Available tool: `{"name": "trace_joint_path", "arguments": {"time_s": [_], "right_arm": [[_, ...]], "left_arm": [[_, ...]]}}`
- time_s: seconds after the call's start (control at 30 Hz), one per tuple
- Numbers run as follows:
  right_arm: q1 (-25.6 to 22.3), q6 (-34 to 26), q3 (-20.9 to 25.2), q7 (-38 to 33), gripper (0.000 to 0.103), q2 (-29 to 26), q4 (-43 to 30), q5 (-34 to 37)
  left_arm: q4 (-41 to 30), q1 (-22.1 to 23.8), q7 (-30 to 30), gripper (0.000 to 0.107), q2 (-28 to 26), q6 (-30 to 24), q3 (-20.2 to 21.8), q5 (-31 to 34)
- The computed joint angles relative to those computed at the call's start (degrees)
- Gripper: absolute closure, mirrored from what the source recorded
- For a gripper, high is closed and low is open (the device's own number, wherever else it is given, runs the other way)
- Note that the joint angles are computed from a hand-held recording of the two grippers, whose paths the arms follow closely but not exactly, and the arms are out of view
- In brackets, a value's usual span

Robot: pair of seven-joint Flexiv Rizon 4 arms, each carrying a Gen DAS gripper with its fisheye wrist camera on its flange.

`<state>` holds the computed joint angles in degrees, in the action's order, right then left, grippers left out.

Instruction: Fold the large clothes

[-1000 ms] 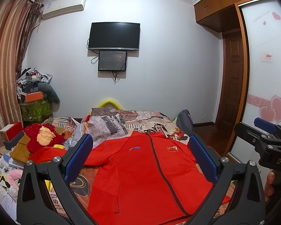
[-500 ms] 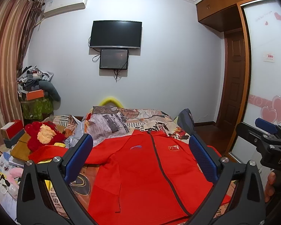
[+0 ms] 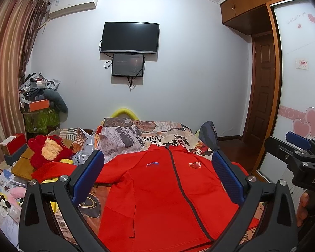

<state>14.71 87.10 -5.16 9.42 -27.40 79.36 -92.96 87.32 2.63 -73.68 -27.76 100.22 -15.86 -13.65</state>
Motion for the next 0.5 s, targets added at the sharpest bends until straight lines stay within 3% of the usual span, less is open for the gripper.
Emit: {"name": "trace_joint_path", "arguments": {"time_s": [0.5], "right_arm": [[0.59, -0.53, -0.16, -1.64, 0.001, -0.38, 0.19, 1.9]], "left_arm": [[-0.17, 0.4, 0.06, 0.004, -0.34, -0.3, -0.42, 0.14]]}}
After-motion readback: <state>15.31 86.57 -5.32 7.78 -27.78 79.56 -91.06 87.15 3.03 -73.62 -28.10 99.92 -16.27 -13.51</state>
